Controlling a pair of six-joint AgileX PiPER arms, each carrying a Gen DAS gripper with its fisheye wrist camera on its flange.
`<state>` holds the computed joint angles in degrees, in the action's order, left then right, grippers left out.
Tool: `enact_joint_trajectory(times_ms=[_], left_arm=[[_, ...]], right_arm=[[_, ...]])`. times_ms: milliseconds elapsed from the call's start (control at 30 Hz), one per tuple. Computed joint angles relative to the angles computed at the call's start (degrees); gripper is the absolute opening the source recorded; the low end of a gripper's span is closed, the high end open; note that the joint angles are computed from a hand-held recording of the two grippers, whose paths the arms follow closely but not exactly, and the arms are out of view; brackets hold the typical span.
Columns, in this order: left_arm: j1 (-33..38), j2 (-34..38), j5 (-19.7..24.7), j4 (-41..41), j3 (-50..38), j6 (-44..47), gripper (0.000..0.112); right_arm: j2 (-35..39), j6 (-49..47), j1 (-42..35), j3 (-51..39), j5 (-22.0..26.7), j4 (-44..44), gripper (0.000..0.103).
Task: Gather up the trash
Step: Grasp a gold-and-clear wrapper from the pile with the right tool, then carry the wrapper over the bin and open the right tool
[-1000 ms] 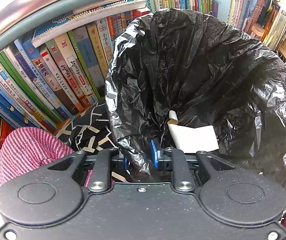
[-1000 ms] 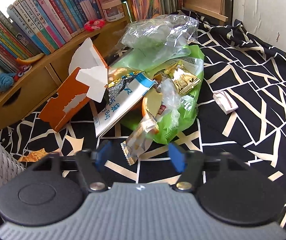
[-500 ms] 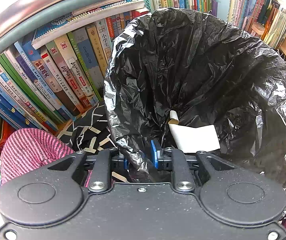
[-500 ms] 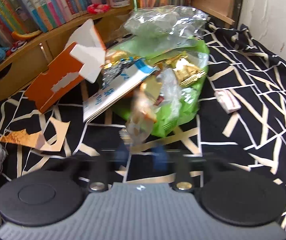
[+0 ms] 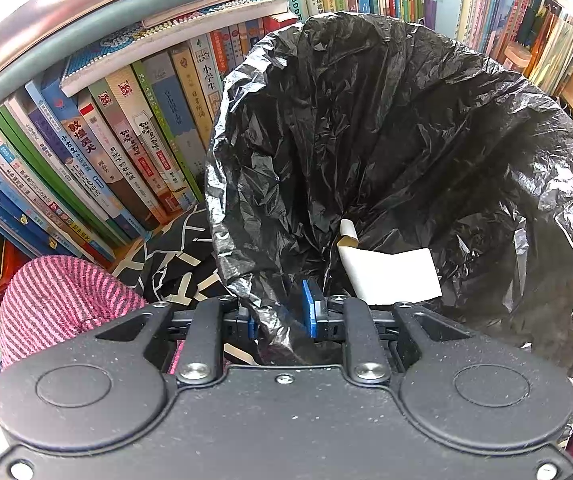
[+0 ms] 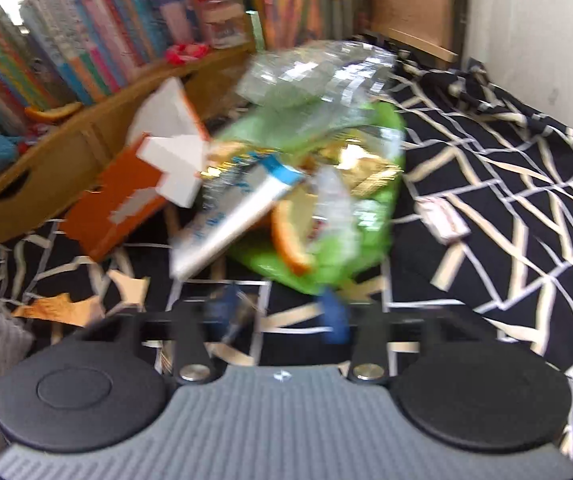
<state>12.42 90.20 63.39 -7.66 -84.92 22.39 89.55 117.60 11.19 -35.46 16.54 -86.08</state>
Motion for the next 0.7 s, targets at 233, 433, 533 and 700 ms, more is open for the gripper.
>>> enact_joint_trajectory(times_ms=[233, 433, 533, 700], left_arm=[[0.0, 0.2, 0.0, 0.0, -0.1, -0.1, 0.02], [-0.2, 0.1, -0.1, 0.1, 0.1, -0.4, 0.02], [-0.2, 0.1, -0.1, 0.1, 0.2, -0.4, 0.02], [0.1, 0.2, 0.1, -0.3, 0.0, -0.2, 0.02]], right_arm=[[2.5, -7.9, 1.0, -2.1, -5.8, 4.4, 0.083], [5.2, -15.8, 5.2, -3.4, -1.7, 10.6, 0.059], [4.2, -19.4, 6.0, -4.0, 0.6, 15.4, 0.024], [1.5, -16.2, 5.0, -3.1, 0.7, 14.0, 0.023]])
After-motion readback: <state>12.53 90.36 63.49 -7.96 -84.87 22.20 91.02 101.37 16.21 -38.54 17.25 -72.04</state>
